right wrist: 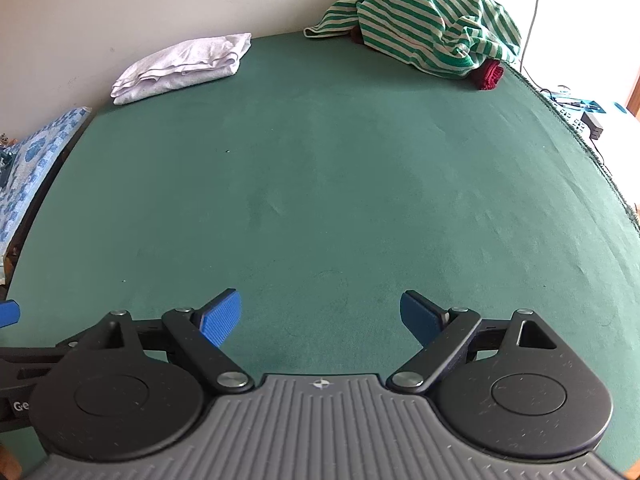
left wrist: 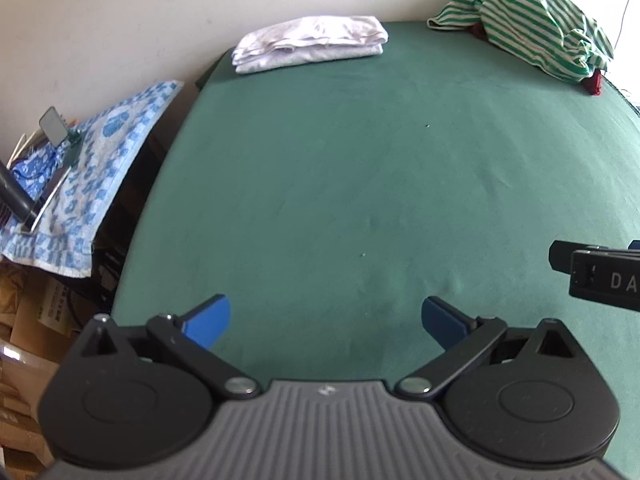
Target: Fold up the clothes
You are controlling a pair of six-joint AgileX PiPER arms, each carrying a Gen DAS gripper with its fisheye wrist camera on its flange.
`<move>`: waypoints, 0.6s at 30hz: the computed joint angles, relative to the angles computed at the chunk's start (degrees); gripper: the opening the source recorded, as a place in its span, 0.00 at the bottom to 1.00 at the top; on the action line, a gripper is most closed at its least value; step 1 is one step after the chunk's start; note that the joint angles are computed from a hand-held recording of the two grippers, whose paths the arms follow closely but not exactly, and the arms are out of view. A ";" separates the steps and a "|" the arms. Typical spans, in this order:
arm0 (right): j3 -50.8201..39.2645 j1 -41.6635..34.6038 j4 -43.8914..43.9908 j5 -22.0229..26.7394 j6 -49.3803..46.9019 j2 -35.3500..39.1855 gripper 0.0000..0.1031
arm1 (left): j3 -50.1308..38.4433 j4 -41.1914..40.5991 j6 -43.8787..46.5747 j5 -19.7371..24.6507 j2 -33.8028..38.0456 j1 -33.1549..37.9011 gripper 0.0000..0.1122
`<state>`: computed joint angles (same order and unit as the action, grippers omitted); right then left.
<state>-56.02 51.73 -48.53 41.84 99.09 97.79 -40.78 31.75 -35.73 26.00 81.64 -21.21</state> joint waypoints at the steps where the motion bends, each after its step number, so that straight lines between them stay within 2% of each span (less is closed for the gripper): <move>1: -0.94 0.00 0.55 0.50 -0.97 0.28 0.86 | -0.27 -3.35 3.42 -0.23 -0.15 1.45 0.91; 7: -7.44 -0.90 6.79 3.53 -9.15 2.64 0.86 | -0.02 -4.27 1.39 0.66 -0.78 5.86 0.91; 10: -7.26 -0.07 6.07 3.08 -7.12 2.68 0.86 | 0.42 -9.29 6.49 0.64 -0.39 7.45 0.91; 14: -7.92 1.25 6.08 3.29 -6.23 3.80 0.86 | 1.45 -6.55 5.39 1.03 0.17 6.38 0.91; 18: -8.99 2.47 6.31 3.43 -6.37 5.17 0.86 | 1.74 -8.83 8.66 0.31 -0.07 7.73 0.91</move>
